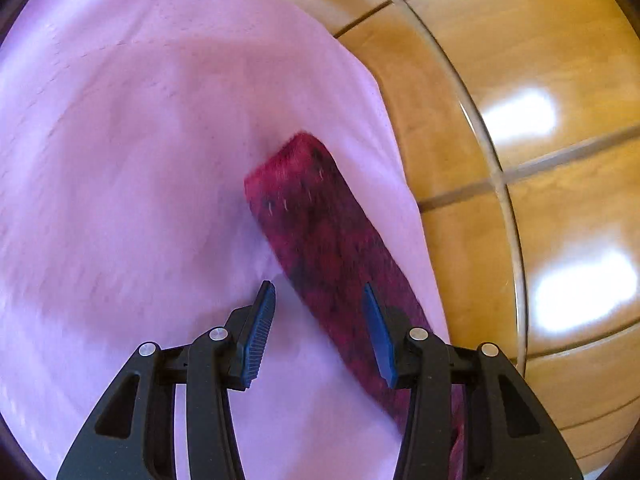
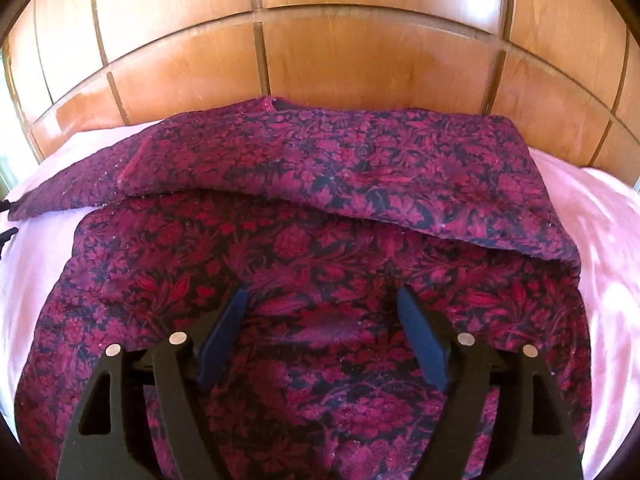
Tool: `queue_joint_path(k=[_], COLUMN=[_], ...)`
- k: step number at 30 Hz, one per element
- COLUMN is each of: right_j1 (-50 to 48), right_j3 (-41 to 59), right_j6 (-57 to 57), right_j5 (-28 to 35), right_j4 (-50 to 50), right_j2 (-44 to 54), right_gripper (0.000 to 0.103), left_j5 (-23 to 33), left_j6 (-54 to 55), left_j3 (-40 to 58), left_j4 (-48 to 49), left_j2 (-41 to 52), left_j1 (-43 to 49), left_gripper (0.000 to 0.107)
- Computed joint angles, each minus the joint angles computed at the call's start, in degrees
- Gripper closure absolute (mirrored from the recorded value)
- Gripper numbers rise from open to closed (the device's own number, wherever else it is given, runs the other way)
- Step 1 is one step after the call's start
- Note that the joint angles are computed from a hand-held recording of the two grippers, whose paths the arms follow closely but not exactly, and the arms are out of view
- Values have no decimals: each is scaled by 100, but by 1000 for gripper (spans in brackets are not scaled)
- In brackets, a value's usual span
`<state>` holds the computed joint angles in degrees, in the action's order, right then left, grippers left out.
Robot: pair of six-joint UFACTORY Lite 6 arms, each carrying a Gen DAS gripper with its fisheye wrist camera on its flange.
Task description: Fold small clothes
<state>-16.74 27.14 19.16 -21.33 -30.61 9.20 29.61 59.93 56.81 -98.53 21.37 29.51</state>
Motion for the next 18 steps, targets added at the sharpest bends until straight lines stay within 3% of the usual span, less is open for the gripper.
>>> queue_joint_path(k=[2,3,5,7,11,15,18], right_j1=[-59,-62,-39,-45,-33,-76,-114], right_j3=[21,20,20,38,23,14,14], right_j6=[155,155,47,-44,-104,10,127], right_j5=[-39,-49,-53,-68,-99,-130,-165], right_j4=[-182,-180,-60,4,91,-37,-158], right_j2=[41,48,66,103,122,120,122], right_gripper=[25,25,24,24,23,23,23], left_j5=[-70,-239,-398,-678,-704,-1026,-1374], left_j6=[87,39,-208,121,962,1448,1671], left_j3=[232,363,571,462,-46,-464,-228], left_j4=[-170,-81,406,299,-165,-565,-894], left_j2=[247,307,336,36,-976,-2040,-1972], left_j1=[-35,-129,-199,-384,-900,-2234,-3467], left_gripper=[65,82,95,96,97,97,97])
